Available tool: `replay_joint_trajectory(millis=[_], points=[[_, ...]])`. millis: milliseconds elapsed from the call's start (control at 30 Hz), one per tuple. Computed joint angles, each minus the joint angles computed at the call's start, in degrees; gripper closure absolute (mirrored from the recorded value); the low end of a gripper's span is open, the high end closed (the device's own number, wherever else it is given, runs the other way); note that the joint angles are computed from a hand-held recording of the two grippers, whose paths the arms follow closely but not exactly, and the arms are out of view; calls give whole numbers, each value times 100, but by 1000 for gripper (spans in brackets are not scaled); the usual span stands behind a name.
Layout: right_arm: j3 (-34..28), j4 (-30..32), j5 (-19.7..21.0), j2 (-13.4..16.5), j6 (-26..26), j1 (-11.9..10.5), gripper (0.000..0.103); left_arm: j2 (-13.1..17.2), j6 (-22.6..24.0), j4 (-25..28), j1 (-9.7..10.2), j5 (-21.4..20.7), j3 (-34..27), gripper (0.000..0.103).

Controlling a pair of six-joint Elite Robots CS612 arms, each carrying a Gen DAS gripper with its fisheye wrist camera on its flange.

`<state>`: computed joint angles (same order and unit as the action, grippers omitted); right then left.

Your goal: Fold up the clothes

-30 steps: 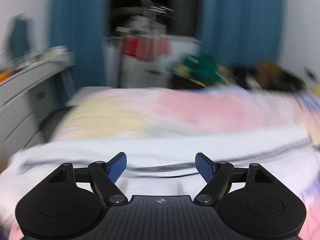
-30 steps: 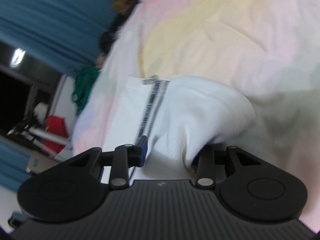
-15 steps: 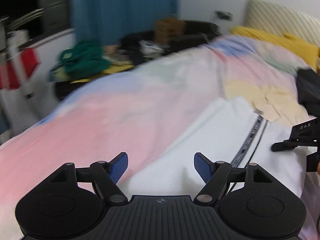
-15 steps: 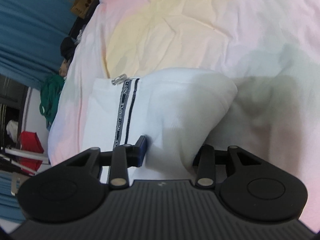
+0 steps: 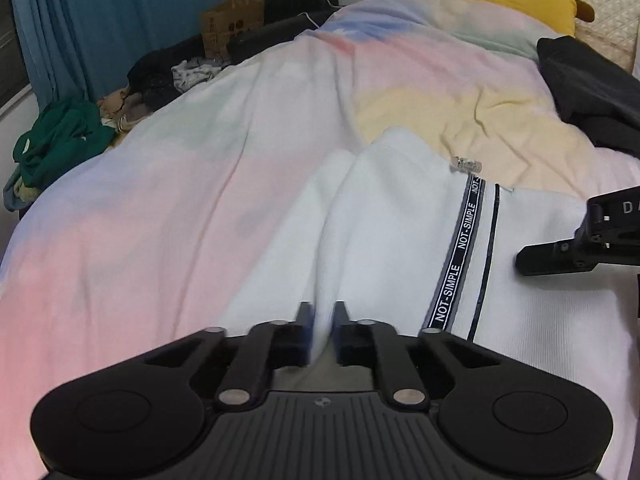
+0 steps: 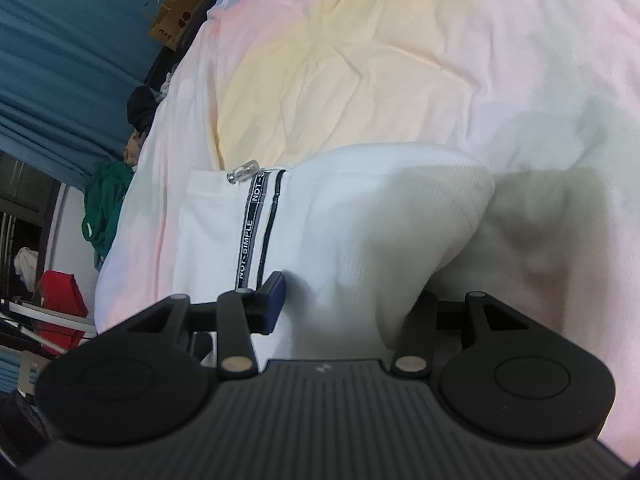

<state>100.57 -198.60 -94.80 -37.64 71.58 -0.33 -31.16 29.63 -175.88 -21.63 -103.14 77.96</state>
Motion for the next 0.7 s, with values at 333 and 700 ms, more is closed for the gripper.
replay_joint_trajectory(millis=[333, 700], points=[[-21, -463, 62, 94, 194, 5, 51, -121, -784, -688, 29, 659, 42, 101], [68, -1349, 1035, 287, -161, -231, 50, -352, -1928, -1060, 343, 422, 699, 66]])
